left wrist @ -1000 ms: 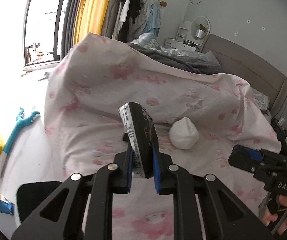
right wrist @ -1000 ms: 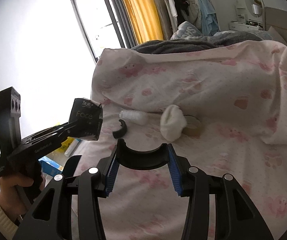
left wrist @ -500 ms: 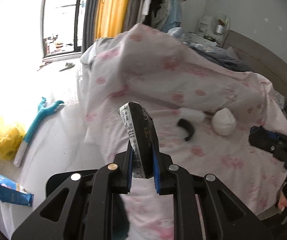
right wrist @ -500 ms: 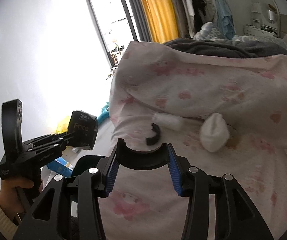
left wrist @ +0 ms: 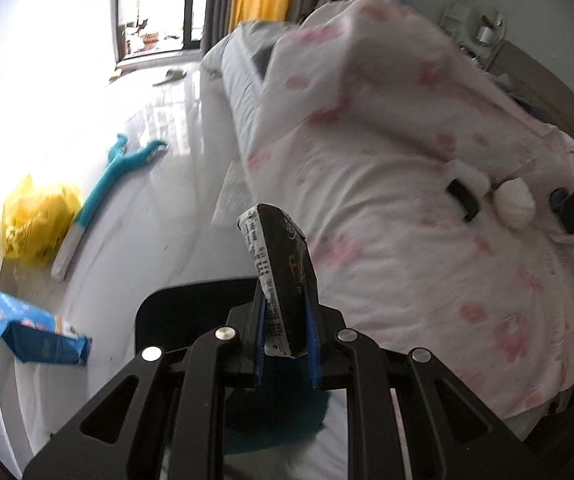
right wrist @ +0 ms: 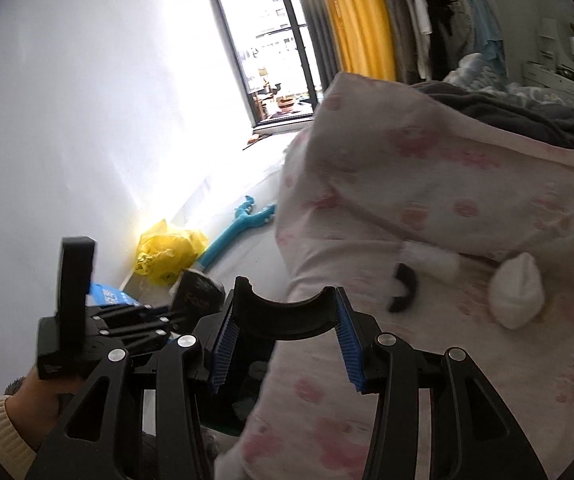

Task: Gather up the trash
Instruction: 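Carry the black tissue pack with the left tool over the bin, then open the left tool to drop the tissue pack into the bin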

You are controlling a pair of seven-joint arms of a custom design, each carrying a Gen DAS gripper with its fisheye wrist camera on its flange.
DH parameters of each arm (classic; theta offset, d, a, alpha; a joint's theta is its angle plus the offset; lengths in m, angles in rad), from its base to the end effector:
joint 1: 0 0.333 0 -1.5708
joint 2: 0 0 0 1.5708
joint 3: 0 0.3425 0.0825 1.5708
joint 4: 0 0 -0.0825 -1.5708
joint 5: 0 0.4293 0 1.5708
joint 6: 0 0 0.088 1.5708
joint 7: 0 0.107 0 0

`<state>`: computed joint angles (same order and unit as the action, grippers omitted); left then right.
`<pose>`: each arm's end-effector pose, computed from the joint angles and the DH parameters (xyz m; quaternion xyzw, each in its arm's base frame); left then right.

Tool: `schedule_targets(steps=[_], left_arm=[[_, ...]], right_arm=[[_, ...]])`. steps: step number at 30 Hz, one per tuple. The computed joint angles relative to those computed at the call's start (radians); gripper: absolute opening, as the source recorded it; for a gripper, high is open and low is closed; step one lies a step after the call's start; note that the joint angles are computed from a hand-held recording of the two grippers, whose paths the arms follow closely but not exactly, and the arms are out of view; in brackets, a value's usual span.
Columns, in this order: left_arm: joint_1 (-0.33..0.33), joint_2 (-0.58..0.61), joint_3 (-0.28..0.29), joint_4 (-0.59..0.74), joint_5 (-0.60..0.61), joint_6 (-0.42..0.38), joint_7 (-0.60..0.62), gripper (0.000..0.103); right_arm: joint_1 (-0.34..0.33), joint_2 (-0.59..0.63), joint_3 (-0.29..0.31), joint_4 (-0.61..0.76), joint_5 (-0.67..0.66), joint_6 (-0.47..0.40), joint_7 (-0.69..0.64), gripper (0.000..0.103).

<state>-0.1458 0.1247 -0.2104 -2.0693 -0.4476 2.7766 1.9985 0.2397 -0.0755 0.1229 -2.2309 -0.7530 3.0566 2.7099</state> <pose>0.6178 -0.2056 0.4358 -0.5234 0.7914 -0.2982 0.1038 0.5292 0.2596 0.4967 -0.6167 0.6483 -0.2053 0.3964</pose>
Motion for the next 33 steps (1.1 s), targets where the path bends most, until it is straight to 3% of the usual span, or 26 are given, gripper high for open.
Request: schedule_targets(steps=[11,22,27,29,33], left_arm=[[0.024,0.074,0.048,0.029,0.162,-0.148,-0.120,0.020],[0.059,0.151,0.052,0.058,0.196,-0.298,-0.132,0.021],[0.070,0.152,0.054,0.048,0.188,-0.311,-0.109,0.037],[0.078,0.139,0.055,0.035,0.175,-0.298,-0.099,0.051],[0.089,0.119,0.060,0.018,0.163,-0.265,-0.084,0.062]], right_arm=[[0.091,0.138,-0.022,0.129,0.101,-0.016,-0.097,0.047],[0.160,0.268,-0.032,0.245,0.270,-0.035,-0.251,0.047],[0.167,0.318,-0.020,0.283,0.360,-0.051,-0.329,0.047],[0.174,0.336,-0.024,0.299,0.381,-0.063,-0.342,0.047],[0.182,0.369,-0.026,0.327,0.422,-0.089,-0.358,0.047]])
